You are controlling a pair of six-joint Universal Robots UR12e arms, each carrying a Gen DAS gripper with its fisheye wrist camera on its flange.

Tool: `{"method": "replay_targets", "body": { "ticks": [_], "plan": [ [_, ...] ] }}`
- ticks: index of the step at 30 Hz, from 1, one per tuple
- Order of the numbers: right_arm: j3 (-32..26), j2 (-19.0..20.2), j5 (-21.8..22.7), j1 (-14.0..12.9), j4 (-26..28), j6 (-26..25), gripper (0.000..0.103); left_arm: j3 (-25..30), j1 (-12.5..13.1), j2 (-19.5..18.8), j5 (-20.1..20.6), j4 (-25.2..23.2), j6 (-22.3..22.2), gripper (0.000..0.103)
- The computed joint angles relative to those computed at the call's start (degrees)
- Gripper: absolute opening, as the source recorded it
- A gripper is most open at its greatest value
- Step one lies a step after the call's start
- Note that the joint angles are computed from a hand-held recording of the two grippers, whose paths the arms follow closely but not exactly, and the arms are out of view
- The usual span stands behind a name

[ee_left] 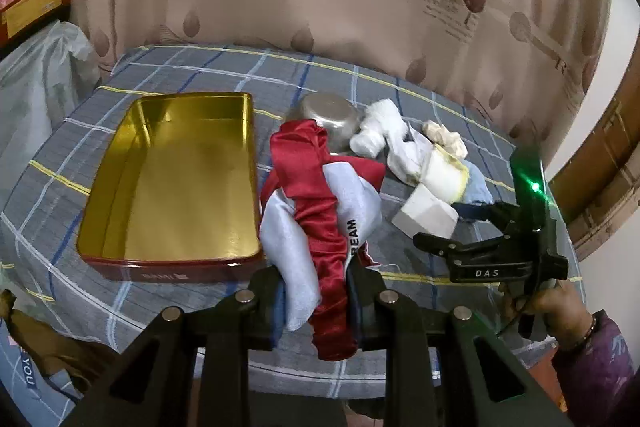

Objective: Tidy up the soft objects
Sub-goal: 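Grasp the red-and-white cloth bundle with the left tool and lift it, then carry the bundle into the gold tray with left tool while right tool grasps foam block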

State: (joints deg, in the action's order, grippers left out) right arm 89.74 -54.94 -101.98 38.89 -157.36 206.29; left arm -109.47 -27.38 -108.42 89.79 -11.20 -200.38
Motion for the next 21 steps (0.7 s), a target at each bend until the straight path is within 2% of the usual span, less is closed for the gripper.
{"method": "replay_targets", "body": {
  "ticks": [4, 5, 6, 14, 21],
  "plan": [
    [-1.88, 0.63, 0.19, -0.20, 4.66, -0.92, 0.089, -0.05, 0.61, 0.36, 0.44, -0.37, -0.21, 0.025],
    [-2.22, 0.68, -0.39, -0.15, 5.77, -1.00, 0.083, 0.00, 0.73, 0.40, 0.64, -0.38, -0.29, 0.025],
    [-2.35, 0.64, -1.32, -0.08, 6.55, -0.79, 0.068, -0.04, 0.94, 0.54, 0.88, -0.34, -0.35, 0.025],
    [-0.84, -0.34, -0.75, -0.21, 4.48, 0.51, 0.065, 1.84, 3.92, 0.17, 3.38, -2.08, 0.79, 0.026],
    [1.13, -1.42, -0.71, 0.61, -0.57, 3.59, 0.065, 6.86, 7.94, -4.03, 4.45, -6.36, 2.23, 0.027]
  ]
}}
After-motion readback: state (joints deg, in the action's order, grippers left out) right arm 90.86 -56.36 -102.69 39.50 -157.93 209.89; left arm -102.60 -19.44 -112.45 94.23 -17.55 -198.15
